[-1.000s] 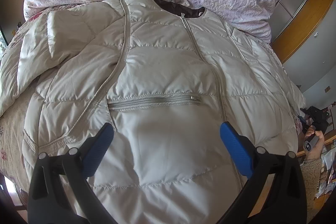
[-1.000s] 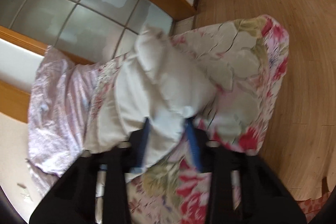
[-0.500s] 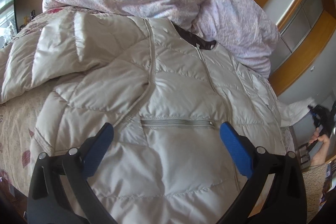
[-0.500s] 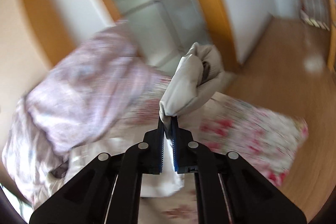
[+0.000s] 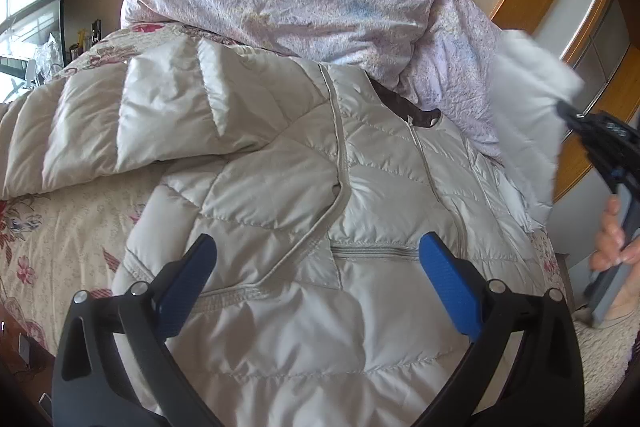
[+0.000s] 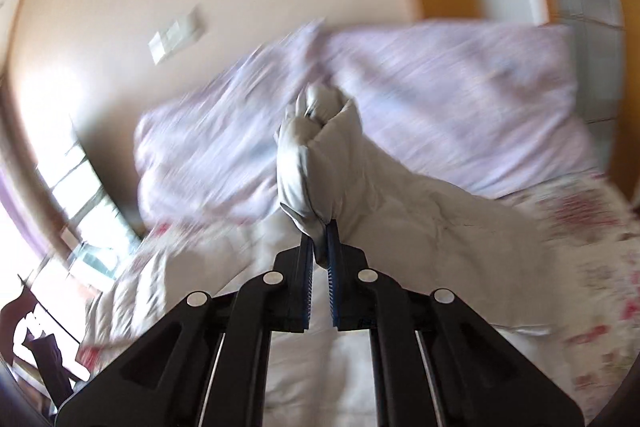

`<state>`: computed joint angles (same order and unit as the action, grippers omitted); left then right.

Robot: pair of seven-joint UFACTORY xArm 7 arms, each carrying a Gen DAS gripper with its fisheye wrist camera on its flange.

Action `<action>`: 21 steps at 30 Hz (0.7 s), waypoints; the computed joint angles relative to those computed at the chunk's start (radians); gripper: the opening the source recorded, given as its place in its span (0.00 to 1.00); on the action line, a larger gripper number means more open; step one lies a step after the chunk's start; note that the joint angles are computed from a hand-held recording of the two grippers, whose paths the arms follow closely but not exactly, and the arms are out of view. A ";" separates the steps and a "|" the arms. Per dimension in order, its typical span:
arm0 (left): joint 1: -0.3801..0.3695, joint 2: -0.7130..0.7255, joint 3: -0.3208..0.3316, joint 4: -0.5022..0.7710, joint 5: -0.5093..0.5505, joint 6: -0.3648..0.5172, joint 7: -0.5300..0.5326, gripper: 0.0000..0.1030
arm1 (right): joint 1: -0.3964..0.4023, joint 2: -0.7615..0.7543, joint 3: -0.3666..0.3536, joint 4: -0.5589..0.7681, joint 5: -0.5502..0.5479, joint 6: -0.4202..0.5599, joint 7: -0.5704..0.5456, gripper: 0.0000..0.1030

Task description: Fold large clothes

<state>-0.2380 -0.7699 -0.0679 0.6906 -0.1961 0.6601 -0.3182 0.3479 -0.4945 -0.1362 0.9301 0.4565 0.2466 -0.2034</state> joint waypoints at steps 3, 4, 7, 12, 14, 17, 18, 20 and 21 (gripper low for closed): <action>0.020 -0.022 -0.009 -0.006 0.024 0.007 -0.004 0.98 | -0.005 0.119 0.091 0.025 -0.052 0.030 0.039 0.07; 0.023 -0.029 -0.010 -0.008 0.030 0.010 -0.005 0.98 | -0.049 0.164 0.154 0.031 -0.119 0.039 0.089 0.07; 0.033 -0.058 -0.008 -0.022 0.044 0.017 -0.004 0.98 | -0.149 0.263 0.282 0.046 -0.338 0.094 0.243 0.07; 0.082 -0.096 -0.024 -0.046 0.090 0.006 -0.023 0.98 | -0.231 0.224 0.391 0.012 -0.706 0.149 0.436 0.27; 0.089 -0.091 -0.022 -0.044 0.099 0.013 -0.026 0.98 | -0.182 0.188 0.352 0.011 -0.698 0.173 0.400 0.48; 0.082 -0.091 0.005 -0.052 0.088 0.015 -0.019 0.98 | -0.098 0.156 0.252 0.005 -0.525 0.140 0.295 0.54; 0.081 -0.093 0.016 -0.055 0.083 0.017 -0.015 0.98 | -0.107 0.158 0.247 0.008 -0.505 0.125 0.311 0.54; 0.081 -0.095 0.035 -0.056 0.071 0.025 -0.006 0.98 | -0.215 0.172 0.295 0.035 -0.560 0.110 0.463 0.54; 0.081 -0.097 0.043 -0.056 0.065 0.030 -0.001 0.98 | -0.270 0.191 0.327 0.059 -0.616 0.119 0.544 0.54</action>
<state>-0.1574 -0.8668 -0.0253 0.6345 -0.1309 0.6897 -0.3195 0.0780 -0.3035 0.1911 0.9892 -0.1598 0.3660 0.3410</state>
